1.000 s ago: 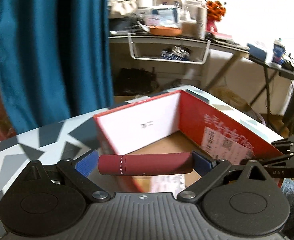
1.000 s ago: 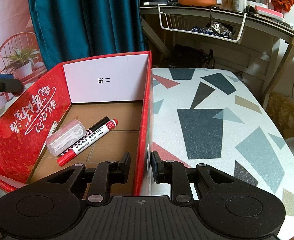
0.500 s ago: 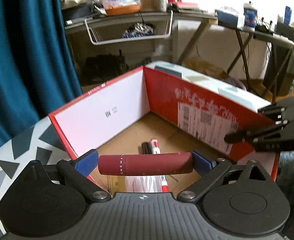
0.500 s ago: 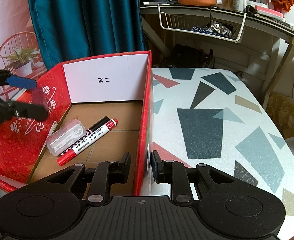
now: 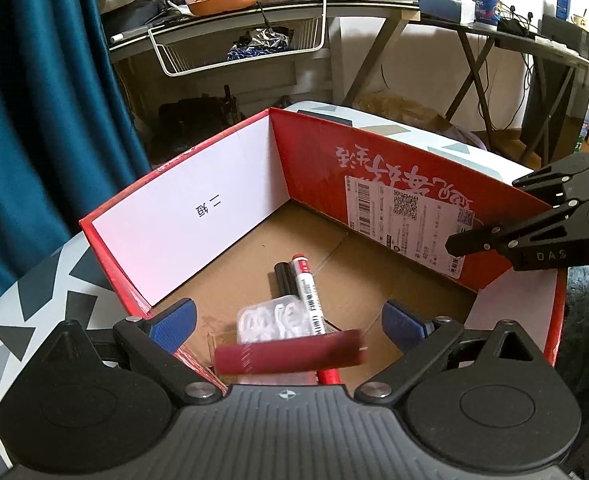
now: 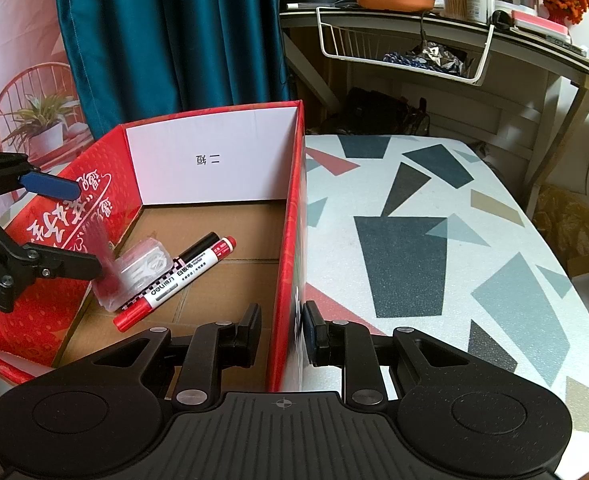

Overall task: Organize rigid objects
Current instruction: 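Carry the lipstick with the left tool into the box and release, then move the left tool back to the table and grasp the lavender stick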

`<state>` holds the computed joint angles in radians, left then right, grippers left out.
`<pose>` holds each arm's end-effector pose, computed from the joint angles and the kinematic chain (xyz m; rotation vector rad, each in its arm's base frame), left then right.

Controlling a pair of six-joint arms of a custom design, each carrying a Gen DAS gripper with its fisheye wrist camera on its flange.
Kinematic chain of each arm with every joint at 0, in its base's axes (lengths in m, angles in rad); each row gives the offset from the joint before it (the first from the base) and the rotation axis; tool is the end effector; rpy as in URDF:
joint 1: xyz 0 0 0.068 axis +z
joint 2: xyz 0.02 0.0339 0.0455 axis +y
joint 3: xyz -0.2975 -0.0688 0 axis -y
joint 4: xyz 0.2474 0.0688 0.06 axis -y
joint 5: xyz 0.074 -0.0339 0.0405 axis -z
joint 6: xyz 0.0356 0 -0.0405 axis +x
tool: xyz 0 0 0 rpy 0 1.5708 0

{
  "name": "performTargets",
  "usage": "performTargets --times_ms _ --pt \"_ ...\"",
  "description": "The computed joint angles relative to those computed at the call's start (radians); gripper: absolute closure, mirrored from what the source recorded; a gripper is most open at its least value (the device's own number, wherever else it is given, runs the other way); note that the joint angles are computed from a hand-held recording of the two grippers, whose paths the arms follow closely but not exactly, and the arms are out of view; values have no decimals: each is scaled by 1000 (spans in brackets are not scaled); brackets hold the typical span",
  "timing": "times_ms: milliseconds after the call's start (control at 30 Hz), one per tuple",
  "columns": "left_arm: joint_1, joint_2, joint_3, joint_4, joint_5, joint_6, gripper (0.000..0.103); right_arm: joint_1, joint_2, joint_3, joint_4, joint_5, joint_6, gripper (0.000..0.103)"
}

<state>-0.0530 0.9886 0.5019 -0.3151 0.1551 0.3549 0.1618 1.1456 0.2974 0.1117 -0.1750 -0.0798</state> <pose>0.1785 -0.0150 0.2209 0.5505 2.2955 -0.0377 0.1833 0.0362 0.1654 -0.3666 2.2764 0.2438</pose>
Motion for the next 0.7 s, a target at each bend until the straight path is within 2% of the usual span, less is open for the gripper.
performTargets --times_ms 133,233,400,567,700 --pt "10 -9 17 -20 -2 -3 3 0 1 -1 -2 1 -2 81" --pt "76 -32 46 -53 60 -4 3 -2 4 9 -15 0 -7 81" --pt "274 -74 98 -100 197 -43 3 4 1 21 -39 7 -10 80" --pt "557 -45 130 -126 345 -97 2 14 1 22 -37 14 -3 77" --pt "719 5 112 -98 336 -99 3 7 0 23 -42 6 -6 77"
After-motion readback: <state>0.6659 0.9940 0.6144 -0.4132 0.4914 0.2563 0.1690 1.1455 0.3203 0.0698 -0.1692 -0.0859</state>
